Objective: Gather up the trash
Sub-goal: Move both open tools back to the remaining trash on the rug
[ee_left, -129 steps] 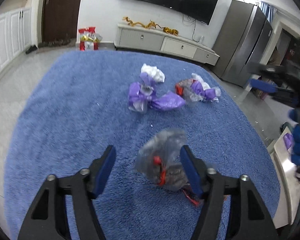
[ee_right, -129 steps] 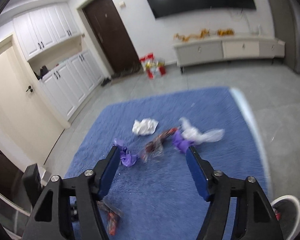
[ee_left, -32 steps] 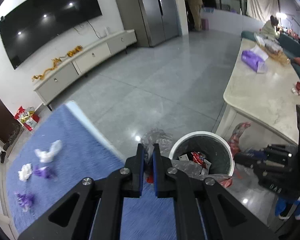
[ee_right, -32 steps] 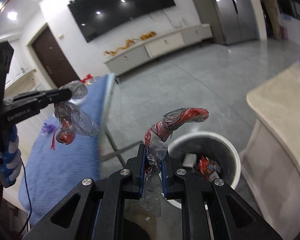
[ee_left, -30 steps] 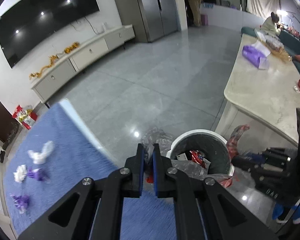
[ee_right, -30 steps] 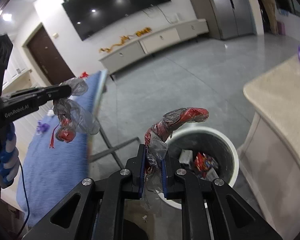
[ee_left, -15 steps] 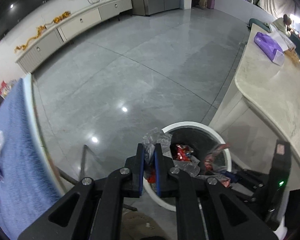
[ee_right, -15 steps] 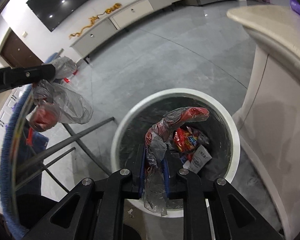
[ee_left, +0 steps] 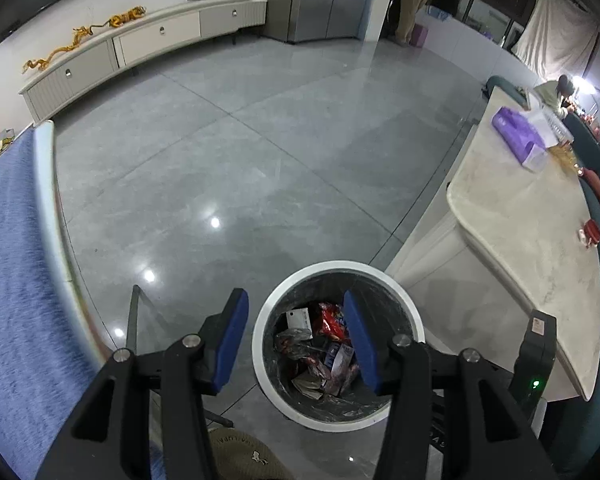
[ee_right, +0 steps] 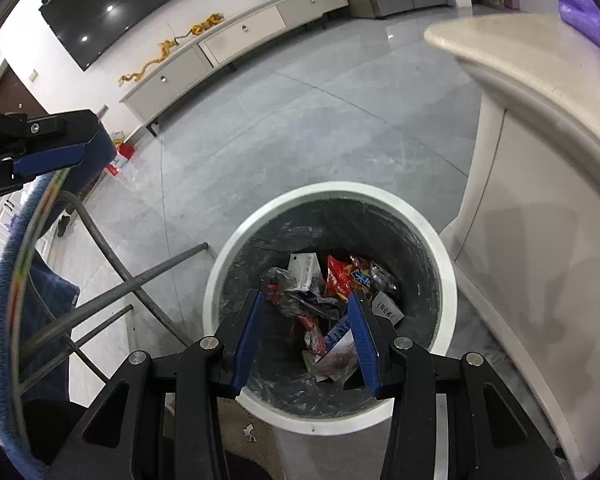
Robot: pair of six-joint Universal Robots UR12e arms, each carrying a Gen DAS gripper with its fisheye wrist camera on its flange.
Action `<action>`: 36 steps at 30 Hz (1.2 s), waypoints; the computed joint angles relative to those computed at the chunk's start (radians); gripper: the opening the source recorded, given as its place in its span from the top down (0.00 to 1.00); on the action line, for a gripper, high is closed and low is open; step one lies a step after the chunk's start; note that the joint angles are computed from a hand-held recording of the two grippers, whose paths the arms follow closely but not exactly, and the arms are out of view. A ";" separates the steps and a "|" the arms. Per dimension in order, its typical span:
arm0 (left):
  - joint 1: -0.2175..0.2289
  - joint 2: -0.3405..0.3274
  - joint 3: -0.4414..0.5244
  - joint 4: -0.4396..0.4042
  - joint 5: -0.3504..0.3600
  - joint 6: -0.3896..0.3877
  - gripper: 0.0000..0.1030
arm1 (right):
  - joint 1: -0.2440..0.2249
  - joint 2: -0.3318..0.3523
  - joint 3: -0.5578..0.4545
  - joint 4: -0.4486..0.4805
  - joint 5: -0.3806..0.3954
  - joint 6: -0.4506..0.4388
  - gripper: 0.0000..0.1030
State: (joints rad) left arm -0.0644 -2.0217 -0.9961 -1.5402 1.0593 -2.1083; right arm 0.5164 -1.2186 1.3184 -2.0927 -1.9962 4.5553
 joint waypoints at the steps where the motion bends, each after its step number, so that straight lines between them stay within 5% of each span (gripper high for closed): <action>1: 0.007 0.003 0.003 -0.002 -0.013 -0.001 0.53 | 0.002 -0.001 -0.004 0.003 -0.008 0.001 0.58; 9: 0.091 0.029 0.013 0.058 -0.135 -0.017 0.53 | 0.049 0.015 -0.130 0.099 -0.158 -0.024 0.57; 11: 0.114 0.034 0.012 0.095 -0.160 -0.039 0.44 | 0.062 0.029 -0.179 0.131 -0.198 -0.045 0.55; 19: 0.214 0.015 0.064 0.198 -0.248 -0.131 0.38 | 0.105 0.132 -0.429 0.203 -0.332 -0.209 0.51; 36: 0.369 -0.169 0.321 0.327 -0.246 -0.428 0.36 | 0.124 0.446 -1.026 0.288 -0.328 -0.578 0.46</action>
